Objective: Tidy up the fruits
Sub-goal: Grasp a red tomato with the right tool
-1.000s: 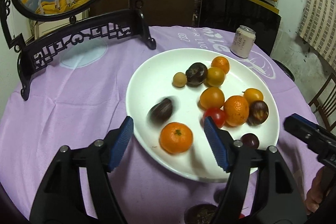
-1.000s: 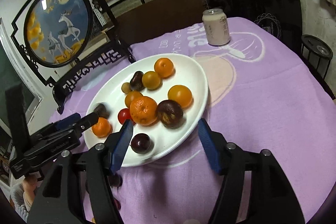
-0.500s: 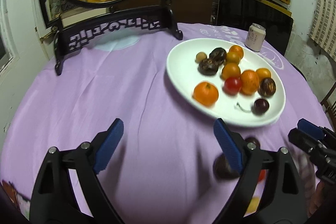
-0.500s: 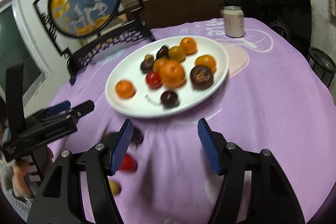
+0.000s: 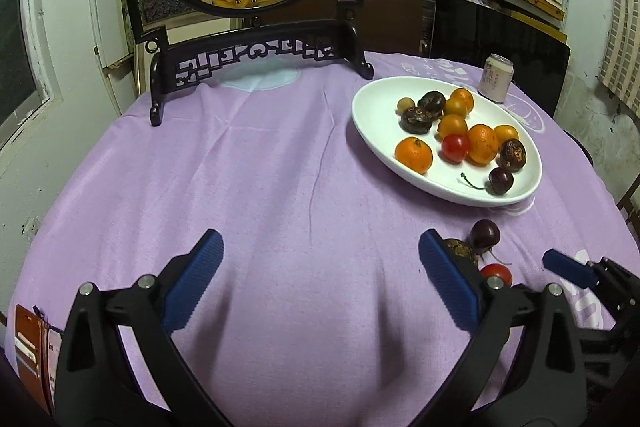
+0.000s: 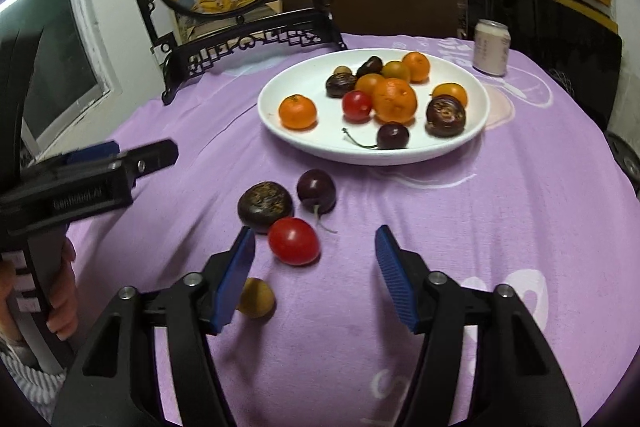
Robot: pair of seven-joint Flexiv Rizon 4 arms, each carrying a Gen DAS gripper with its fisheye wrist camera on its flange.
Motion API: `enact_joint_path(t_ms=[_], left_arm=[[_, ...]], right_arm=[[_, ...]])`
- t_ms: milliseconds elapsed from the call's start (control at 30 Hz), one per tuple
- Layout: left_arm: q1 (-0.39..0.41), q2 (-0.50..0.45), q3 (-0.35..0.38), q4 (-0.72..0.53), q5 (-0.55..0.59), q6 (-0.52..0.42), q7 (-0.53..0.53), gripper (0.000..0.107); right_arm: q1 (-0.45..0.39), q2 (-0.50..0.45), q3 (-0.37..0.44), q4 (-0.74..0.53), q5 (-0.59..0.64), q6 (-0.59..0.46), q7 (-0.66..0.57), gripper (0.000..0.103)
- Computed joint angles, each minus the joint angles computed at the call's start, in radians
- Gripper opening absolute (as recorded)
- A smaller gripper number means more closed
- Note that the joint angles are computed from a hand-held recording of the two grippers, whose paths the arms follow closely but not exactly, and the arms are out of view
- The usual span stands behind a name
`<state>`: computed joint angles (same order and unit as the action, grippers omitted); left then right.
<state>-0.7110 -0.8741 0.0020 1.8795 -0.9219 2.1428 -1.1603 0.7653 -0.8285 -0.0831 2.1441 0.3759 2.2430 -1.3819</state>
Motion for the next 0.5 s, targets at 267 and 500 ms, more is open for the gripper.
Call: enact_joint_path(t_ms=[267,500], left_arm=[[-0.004,-0.001,0.002,-0.005,-0.011,0.001,0.011,0.1],[-0.039,-0.015,0.022,-0.03,-0.069,-0.018,0.072,0.1]], right_arm=[[-0.025,-0.001,0.034,0.003,-0.062,0.02,-0.035,0.04],[-0.053,-0.002,0.05,-0.019,-0.104,-0.005,-0.028,0.037]])
